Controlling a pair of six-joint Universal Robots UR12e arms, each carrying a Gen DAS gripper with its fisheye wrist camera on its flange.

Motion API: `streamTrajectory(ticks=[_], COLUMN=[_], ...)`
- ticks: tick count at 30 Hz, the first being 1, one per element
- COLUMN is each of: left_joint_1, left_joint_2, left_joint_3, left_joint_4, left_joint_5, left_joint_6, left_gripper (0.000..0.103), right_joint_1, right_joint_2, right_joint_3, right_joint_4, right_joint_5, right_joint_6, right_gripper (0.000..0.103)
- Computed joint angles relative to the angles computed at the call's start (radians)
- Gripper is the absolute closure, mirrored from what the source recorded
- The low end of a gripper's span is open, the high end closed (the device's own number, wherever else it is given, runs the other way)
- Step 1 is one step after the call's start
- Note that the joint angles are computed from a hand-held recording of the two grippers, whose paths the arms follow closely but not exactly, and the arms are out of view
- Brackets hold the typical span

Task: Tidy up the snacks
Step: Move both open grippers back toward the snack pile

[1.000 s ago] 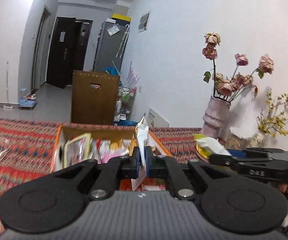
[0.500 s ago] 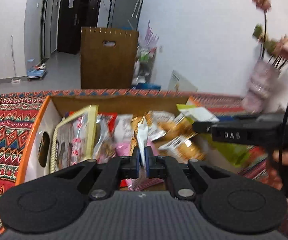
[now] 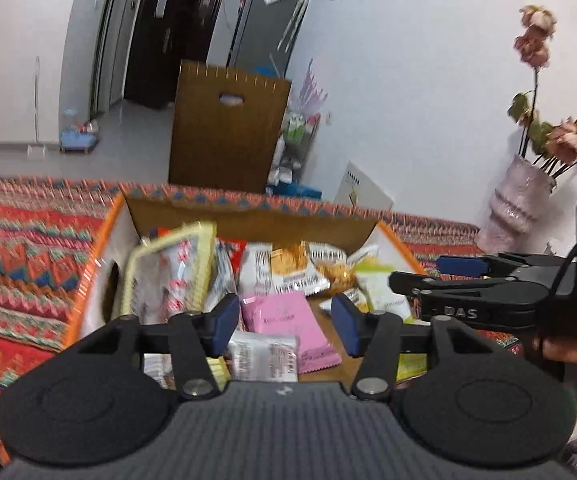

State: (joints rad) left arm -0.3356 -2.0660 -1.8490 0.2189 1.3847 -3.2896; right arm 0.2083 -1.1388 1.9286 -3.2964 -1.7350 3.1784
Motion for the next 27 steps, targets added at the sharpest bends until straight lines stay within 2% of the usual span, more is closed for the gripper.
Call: streamTrajectory(ticks=[7,9,11,13,19,22,27], left_joint_1=[-0.006,-0.011,-0.015,-0.022,-0.053,-0.077,-0.127], left_joint_2=[0.108,0.147,0.179,0.218,0.294,0.313,0.318], left_joint_3=[-0.108,-0.158,-0.205,-0.262,-0.421,-0.49,-0.585], left_joint_4=[0.074,0.116,0.159,0.198,0.314,0.351,0.394], left_joint_5=[0.03,0.044,0.059,0.083,0.144,0.168,0.268], left_joint_6=[0.035,0.06,0.077,0.087,0.099,0.077,-0.043], left_gripper=[0.04,0.033,0.023,0.021,0.009,0.005,0.001], right_joint_1=[0.011,0.017,0.025,0.035,0.068,0.113,0.215], right_joint_2=[-0.124,-0.167,-0.205,-0.244,-0.332,-0.342,-0.314], right_joint_3=[0.11,0.161,0.214,0.268,0.433,0.496,0.579], right_joint_4=[-0.061,-0.093,-0.128,-0.159,-0.316,-0.384,-0.474], right_joint_5=[0.009,0.017,0.029,0.039,0.108,0.084,-0.037], right_joint_6=[-0.012,-0.013,-0.01,0.0,0.035,0.066,0.137], right_gripper=[0.028,0.024,0.021,0.021,0.009,0.006,0.006])
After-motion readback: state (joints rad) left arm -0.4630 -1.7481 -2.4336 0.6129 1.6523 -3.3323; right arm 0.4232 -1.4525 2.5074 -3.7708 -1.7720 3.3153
